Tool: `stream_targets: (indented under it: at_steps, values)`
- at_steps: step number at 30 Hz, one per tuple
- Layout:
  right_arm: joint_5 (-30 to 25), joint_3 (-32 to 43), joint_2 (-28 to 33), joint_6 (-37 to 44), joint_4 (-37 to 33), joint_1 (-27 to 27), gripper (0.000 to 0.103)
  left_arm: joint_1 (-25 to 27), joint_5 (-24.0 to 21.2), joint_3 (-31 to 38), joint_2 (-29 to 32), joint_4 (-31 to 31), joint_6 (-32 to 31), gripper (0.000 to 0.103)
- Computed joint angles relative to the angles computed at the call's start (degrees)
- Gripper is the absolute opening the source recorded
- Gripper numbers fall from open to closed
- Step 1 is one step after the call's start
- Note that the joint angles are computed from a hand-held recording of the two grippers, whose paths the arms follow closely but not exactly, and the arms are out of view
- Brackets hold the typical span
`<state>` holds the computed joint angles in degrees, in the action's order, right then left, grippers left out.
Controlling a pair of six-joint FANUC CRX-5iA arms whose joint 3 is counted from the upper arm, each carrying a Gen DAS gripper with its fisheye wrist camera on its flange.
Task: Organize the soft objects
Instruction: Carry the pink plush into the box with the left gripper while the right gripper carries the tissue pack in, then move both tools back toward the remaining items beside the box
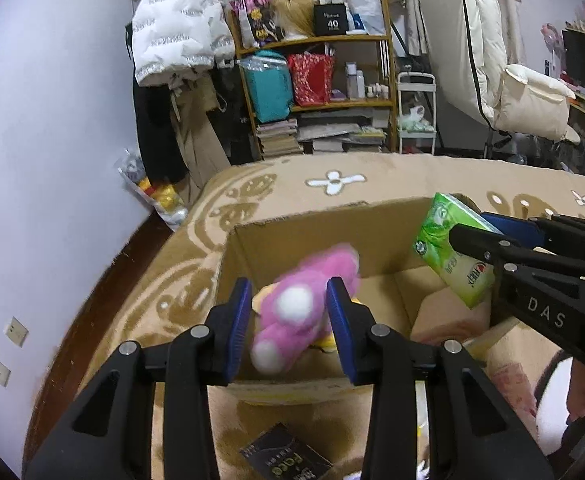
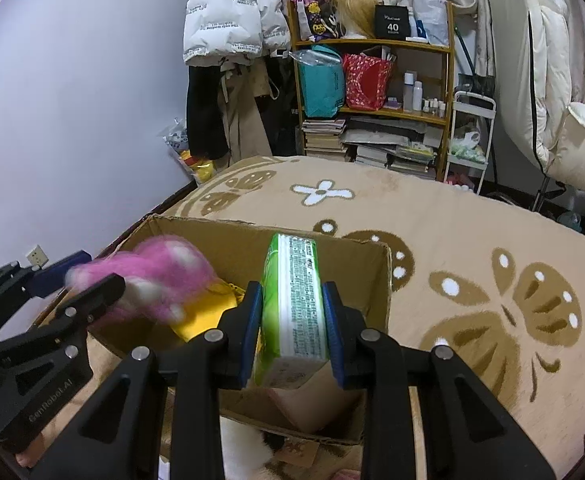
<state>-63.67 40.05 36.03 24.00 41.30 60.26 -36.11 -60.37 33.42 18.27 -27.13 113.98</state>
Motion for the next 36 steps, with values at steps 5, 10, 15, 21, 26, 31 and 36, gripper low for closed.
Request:
stream_targets:
  at_steps: [5,10,15,21,26,31,36]
  values:
    - [0.12,-0.54,-0.37,-1.25,-0.49,0.12,0.033,-0.28,-2.46,1.25,0.78,-0.07,-0.53,0.039]
    - [0.82,-1.58,-1.14,-1.91,-0.44,0.21,0.033,-0.31,-5.43,2.26,0.60,0.04,0.11,0.046]
    - [1.78,-4.41,-3.13,-5.75,1.86,0.81,0.051,-0.99,-6.43,1.50,-1.29,-1.85,2.92,0.060]
    - [1.69,-7.59,-5.62,-10.11,4.77,1.78,0.085,-2.12,-7.72,-0.34,-4.08,-4.50,5.65,0.076]
    - [0.99,-9.42,-7.48,-12.02,6.13,2.75,0.097,-2.84,-9.07,-2.08,-6.37,-5.70,7.40,0.092]
    - [-0.99,-9.96,-8.51,-11.66,6.17,4.12,0.103,-3.43,-10.59,-3.68,-8.26,-6.62,9.01,0.099]
    - [-3.03,-9.49,-8.90,-10.62,4.12,5.34,0.103,-3.47,-12.84,-3.70,-8.40,-5.57,8.51,0.100]
